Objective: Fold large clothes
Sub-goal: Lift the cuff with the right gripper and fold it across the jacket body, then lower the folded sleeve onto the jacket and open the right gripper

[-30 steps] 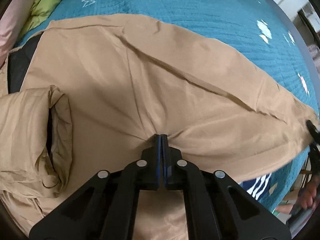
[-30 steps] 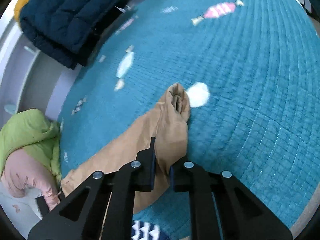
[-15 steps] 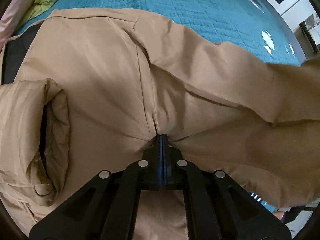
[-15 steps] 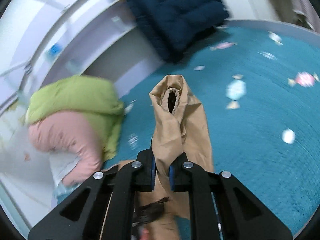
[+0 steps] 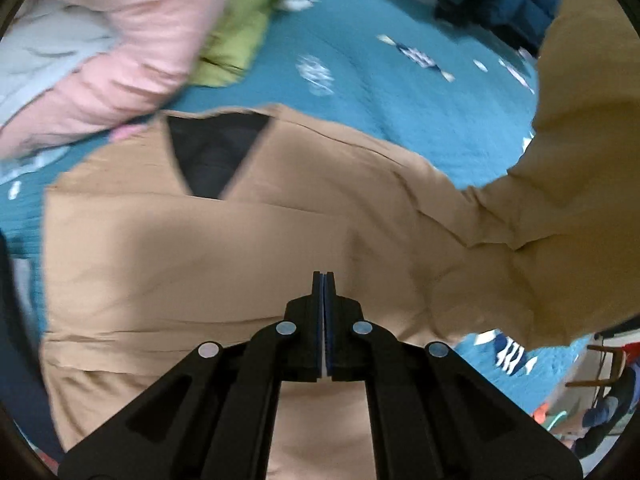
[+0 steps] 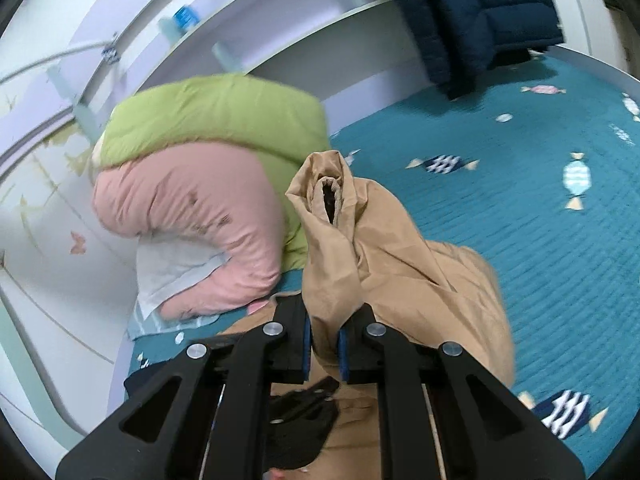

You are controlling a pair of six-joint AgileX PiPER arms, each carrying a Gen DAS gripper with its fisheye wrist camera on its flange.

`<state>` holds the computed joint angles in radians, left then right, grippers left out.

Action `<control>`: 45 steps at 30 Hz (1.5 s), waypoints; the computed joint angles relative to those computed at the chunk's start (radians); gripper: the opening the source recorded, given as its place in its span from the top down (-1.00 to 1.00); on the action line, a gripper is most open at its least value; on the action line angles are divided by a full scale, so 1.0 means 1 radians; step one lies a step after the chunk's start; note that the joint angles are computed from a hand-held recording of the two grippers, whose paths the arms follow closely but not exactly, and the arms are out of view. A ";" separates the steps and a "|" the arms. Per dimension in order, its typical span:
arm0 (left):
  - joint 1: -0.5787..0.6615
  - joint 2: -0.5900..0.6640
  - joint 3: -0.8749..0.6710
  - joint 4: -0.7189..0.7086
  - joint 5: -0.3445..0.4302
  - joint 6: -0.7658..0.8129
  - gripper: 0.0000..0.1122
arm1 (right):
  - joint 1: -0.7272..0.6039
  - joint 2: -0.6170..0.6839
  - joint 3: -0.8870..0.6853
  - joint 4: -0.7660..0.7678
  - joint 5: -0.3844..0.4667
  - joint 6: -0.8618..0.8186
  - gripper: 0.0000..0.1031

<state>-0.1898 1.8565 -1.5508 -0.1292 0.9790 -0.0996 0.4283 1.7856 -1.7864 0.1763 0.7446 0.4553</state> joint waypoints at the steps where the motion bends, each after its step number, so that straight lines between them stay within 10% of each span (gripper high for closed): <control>1: 0.032 -0.028 0.027 -0.005 -0.002 0.018 0.96 | 0.020 0.014 -0.016 -0.009 0.007 0.009 0.82; 20: 0.461 -0.093 0.139 -0.006 -0.016 0.260 0.95 | 0.285 0.550 -0.454 -0.010 0.251 0.102 0.81; 30: 0.524 -0.089 0.128 -0.002 -0.002 0.272 0.70 | 0.245 0.456 -0.251 0.254 0.143 -0.064 -0.30; 35: 0.471 -0.112 0.135 -0.028 0.000 0.262 0.69 | 0.216 0.313 -0.109 0.123 0.085 -0.004 -0.30; 40: 0.364 -0.124 0.182 -0.056 -0.031 0.253 0.68 | 0.165 0.213 -0.012 -0.122 0.174 0.151 0.55; 45: 0.269 -0.079 0.219 -0.038 -0.088 0.218 0.73 | 0.084 0.177 0.111 -0.170 0.247 0.210 0.73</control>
